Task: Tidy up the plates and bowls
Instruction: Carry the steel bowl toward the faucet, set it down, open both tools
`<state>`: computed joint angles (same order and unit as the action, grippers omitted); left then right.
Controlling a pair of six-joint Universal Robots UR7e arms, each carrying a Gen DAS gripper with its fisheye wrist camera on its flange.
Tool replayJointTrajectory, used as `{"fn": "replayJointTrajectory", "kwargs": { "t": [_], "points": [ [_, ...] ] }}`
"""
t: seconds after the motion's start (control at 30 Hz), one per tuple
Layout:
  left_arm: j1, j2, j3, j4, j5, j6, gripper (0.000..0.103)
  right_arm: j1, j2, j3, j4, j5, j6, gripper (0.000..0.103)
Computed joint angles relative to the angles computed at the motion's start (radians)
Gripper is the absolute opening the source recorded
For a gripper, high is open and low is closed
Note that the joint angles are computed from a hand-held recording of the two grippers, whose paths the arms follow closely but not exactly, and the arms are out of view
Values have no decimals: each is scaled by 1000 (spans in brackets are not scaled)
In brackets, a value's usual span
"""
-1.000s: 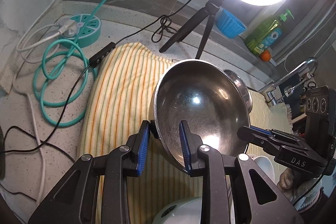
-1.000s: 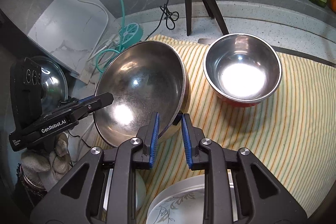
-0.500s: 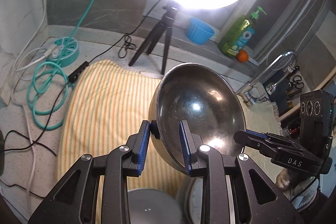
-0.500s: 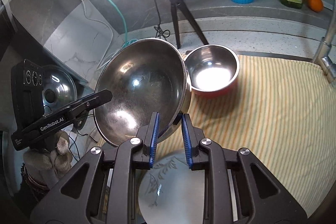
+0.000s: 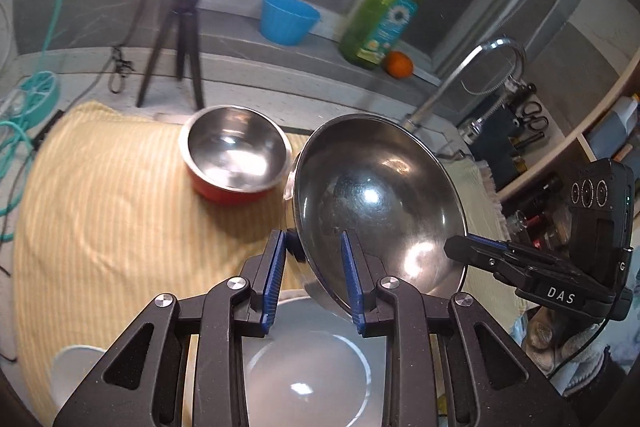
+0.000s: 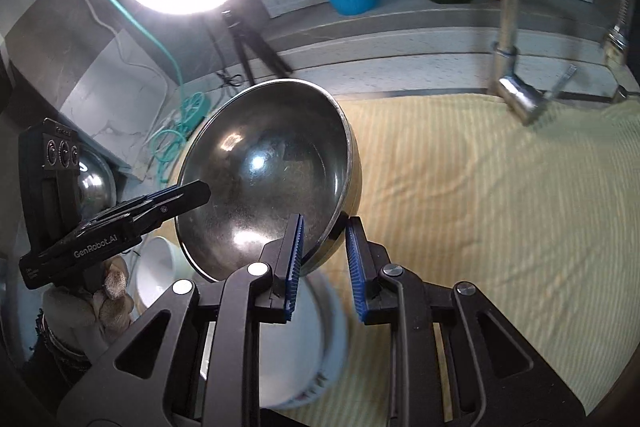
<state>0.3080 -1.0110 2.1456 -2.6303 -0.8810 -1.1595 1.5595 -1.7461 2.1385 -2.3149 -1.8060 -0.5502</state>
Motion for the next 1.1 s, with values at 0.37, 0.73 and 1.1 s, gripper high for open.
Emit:
{"fn": "replayJointTrajectory", "kwargs": {
  "t": [0.37,0.73,1.1],
  "points": [
    [25,164,-116,-36,-112,51,25,-138,-41,-39,48,-25,-69,23],
    [32,227,-166,-13,-173,60,27,-210,-47,-40,60,-53,-112,22],
    [28,244,-191,27,-192,85,26,-251,-48,-33,65,-55,-127,23]
  ]
}}
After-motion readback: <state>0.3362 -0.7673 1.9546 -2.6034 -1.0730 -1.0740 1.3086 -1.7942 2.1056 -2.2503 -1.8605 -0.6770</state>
